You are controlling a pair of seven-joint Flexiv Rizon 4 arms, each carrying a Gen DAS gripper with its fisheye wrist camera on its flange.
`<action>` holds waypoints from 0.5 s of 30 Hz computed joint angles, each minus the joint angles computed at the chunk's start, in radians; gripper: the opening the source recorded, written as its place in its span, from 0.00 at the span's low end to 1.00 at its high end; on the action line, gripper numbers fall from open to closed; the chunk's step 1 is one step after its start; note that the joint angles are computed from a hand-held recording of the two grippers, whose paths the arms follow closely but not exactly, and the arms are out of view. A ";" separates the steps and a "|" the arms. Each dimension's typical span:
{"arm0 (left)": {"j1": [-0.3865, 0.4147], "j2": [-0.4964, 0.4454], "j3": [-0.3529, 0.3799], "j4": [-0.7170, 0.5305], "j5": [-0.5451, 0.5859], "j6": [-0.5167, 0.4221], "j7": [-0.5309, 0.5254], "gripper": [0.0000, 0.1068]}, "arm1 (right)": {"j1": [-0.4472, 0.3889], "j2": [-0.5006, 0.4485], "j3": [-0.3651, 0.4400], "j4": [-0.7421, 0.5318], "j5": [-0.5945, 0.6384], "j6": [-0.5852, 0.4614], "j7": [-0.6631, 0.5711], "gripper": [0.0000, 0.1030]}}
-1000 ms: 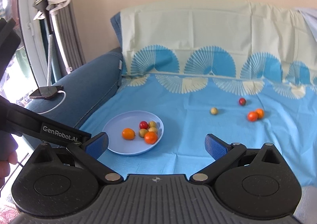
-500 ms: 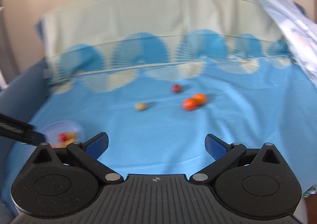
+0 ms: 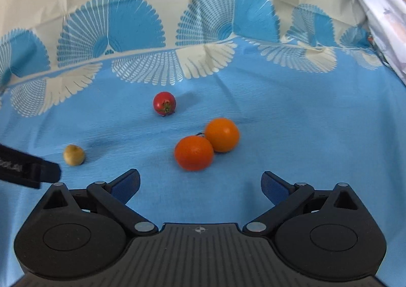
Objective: Organize fruits
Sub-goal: 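Grasp a tan fruit with the left tool while the right tool grasps a mandarin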
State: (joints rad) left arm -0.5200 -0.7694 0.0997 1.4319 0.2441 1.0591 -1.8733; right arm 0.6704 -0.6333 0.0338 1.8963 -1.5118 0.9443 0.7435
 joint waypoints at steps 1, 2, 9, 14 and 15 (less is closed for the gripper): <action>0.010 -0.017 -0.011 -0.018 -0.010 -0.004 0.012 0.96 | -0.003 -0.016 -0.004 -0.015 0.000 0.008 0.010 0.95; 0.017 -0.033 -0.021 -0.037 -0.019 -0.013 0.027 0.96 | 0.005 -0.031 -0.010 -0.029 0.008 -0.010 0.015 0.95; 0.051 -0.052 -0.052 -0.030 -0.093 0.002 0.033 0.80 | 0.040 -0.056 -0.039 -0.052 -0.059 -0.078 0.042 0.78; 0.067 -0.002 -0.080 0.040 -0.119 0.055 0.094 0.27 | 0.005 -0.032 -0.015 -0.030 -0.102 -0.057 0.104 0.36; 0.074 0.013 -0.090 0.067 -0.129 0.076 0.105 0.27 | 0.002 -0.024 -0.007 -0.022 -0.089 -0.059 0.105 0.36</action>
State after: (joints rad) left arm -0.4460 -0.7560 0.0098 1.4986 0.1155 1.1352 -1.7684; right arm 0.6724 -0.6577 0.0268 1.8746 -1.6004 0.8848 0.8483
